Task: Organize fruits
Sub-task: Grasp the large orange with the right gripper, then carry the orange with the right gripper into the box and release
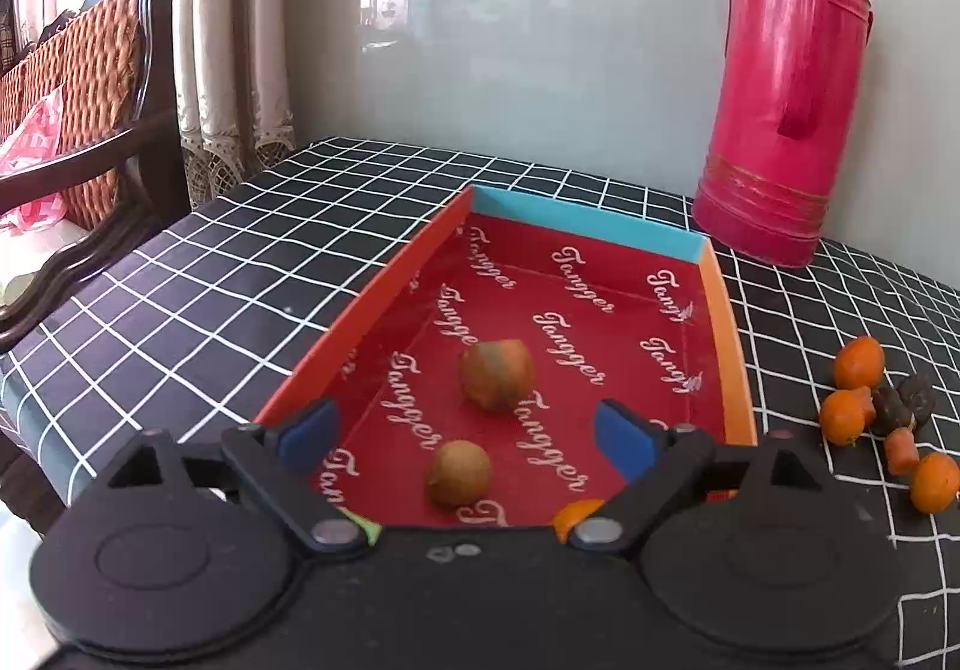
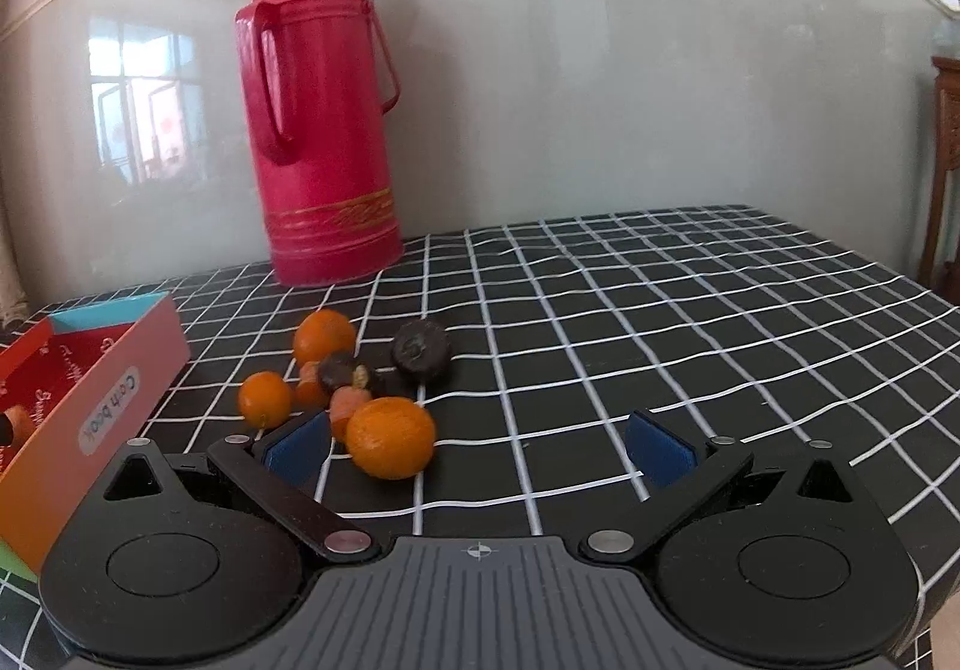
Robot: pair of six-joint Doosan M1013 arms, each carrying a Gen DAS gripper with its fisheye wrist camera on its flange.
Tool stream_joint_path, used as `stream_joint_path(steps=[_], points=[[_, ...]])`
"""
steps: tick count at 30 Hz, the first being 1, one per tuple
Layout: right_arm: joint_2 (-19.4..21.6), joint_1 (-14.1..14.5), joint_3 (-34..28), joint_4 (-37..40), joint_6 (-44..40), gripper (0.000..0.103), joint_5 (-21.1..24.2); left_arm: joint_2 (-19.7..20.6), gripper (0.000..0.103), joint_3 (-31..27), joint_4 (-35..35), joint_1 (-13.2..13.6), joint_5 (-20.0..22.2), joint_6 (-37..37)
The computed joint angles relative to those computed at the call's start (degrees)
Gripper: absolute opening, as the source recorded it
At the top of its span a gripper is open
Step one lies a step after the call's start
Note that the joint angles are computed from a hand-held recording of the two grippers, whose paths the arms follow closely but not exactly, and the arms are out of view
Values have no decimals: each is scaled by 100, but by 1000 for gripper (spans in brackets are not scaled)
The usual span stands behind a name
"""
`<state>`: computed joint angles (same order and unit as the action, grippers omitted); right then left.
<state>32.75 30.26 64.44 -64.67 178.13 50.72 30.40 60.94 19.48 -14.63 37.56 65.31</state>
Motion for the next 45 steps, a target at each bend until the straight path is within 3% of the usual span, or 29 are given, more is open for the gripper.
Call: stream_joint_path(steps=[4,8,9,11,17,19,21,23,30,33,38,42,45], points=[[74,0,-116,91,-260,103,-34,-100,89,156,145,22,-179,-52],[130,-9,-206,130,-403,103,-89,-220,89,339,-163,96,-456,229],[143,-15,-231,164,-426,100,-110,-243,89,375,-164,98,-508,250],[156,-37,-266,347,-602,73,-214,-308,89,487,-81,99,-669,232],[233,-74,-402,623,-774,71,-285,-474,94,764,441,118,-1181,-291],[252,-91,-437,705,-819,70,-323,-465,94,750,640,123,-1148,-486],[263,-109,-459,777,-846,59,-376,-456,94,734,660,147,-1079,-559],[291,-126,-514,901,-943,41,-343,-446,94,712,695,178,-1008,-688],[286,-132,-487,801,-689,39,-394,-435,94,688,1134,266,-776,-1303],[240,-111,-388,567,-508,39,-659,-432,94,672,1120,330,-633,-1432],[143,-23,-149,-345,35,39,-1500,-414,95,637,833,449,-326,-1328],[94,24,-28,-1218,627,39,-2352,-535,97,849,980,520,-503,-1601],[182,58,-201,-1177,368,39,-2763,-569,97,905,1067,557,-431,-1700]])
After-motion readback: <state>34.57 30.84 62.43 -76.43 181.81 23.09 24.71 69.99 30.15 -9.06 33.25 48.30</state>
